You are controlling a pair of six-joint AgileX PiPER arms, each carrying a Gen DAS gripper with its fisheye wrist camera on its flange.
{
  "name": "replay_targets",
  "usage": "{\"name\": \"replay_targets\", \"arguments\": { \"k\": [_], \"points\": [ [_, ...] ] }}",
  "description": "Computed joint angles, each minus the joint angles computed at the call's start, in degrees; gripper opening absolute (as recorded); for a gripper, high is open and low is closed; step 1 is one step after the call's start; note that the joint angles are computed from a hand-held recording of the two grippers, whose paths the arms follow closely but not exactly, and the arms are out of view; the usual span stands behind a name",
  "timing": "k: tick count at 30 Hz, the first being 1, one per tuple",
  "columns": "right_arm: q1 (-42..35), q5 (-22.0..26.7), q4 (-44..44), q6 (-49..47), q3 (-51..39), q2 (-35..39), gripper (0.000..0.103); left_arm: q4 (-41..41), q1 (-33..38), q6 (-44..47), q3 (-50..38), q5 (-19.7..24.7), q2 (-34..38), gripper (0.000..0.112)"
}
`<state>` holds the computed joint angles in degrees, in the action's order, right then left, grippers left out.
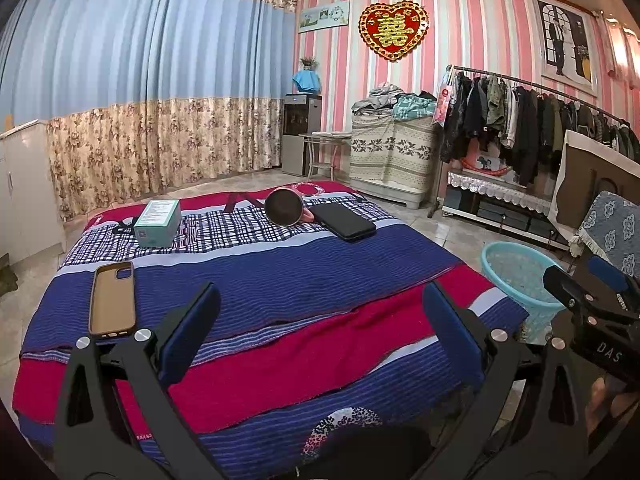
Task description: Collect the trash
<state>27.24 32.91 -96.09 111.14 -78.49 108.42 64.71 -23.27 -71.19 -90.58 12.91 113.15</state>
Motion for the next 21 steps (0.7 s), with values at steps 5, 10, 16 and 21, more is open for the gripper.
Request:
{"name": "replay_targets", "arguments": {
  "k": [5, 10, 16, 21],
  "points": [
    [-0.05, -0.03, -0.13, 0.04, 0.01, 0.03, 0.097, 0.17, -0.26, -0.18, -0.4, 0.44, 0.26, 0.098],
    [0.12, 0.11, 0.07, -0.07, -0.1, 0.1, 0.097, 1.13, -0.06, -1.19, 0.2, 0.06, -0.01, 0.098],
    [0.11, 0.08, -0.02, 0.04, -0.07, 0.07, 0.097, 1.34, 0.05, -1.37, 0.29, -0.17, -0.02, 0.098],
    [0.15, 0.13, 0.06, -0.06, -0.11, 0.08, 0.097, 1.34, -0.05, -1.43, 0.13, 0.01, 0.09, 0.098]
  ]
}}
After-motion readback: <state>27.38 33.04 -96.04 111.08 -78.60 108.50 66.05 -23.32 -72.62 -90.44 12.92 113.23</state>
